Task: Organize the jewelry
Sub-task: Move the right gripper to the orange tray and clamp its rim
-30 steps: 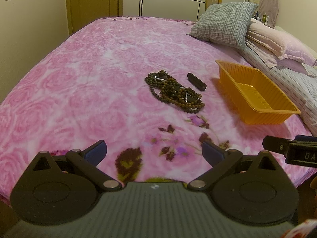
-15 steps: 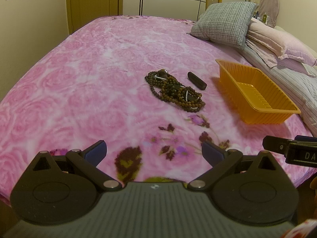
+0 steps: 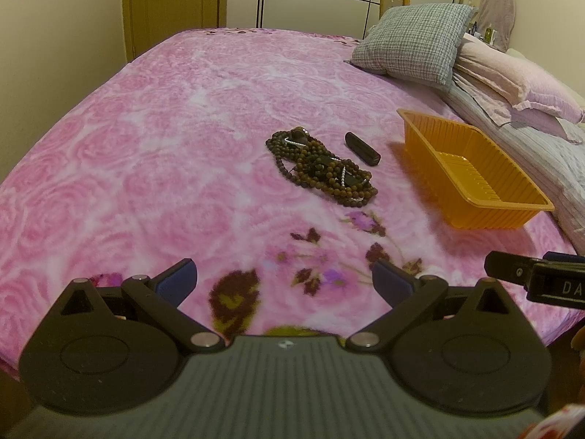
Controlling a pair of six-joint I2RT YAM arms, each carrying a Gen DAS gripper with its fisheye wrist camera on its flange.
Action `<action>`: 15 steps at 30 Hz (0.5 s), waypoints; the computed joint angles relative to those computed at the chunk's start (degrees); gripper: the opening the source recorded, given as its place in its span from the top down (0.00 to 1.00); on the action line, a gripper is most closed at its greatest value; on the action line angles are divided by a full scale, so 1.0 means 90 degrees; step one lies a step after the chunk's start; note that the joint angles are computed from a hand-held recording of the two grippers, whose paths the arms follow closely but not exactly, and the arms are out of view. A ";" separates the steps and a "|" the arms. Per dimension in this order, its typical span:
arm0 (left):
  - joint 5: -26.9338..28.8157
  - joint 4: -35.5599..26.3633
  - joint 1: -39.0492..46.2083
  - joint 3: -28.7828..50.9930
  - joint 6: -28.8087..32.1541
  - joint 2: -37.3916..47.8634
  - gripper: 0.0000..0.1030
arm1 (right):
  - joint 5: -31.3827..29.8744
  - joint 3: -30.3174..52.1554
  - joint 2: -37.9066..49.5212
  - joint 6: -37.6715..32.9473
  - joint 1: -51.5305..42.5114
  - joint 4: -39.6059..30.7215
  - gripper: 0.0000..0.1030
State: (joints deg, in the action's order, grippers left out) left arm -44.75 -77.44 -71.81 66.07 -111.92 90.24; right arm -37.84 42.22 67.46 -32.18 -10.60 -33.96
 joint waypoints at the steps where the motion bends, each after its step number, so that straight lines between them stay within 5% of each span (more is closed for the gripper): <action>1: -0.0010 0.0032 0.0003 -0.0010 0.0001 -0.0003 0.02 | -0.0014 0.0010 0.0020 0.0006 -0.0021 0.0008 0.00; 15: -0.0671 0.2893 0.0685 -0.1515 0.0909 -0.1376 0.01 | -0.0870 0.0576 0.1364 0.1204 -0.0942 0.0801 0.00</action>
State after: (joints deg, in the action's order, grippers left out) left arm -50.79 -51.40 -65.64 52.43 -103.75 77.86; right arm -45.68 47.41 79.74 -21.34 -19.08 -26.75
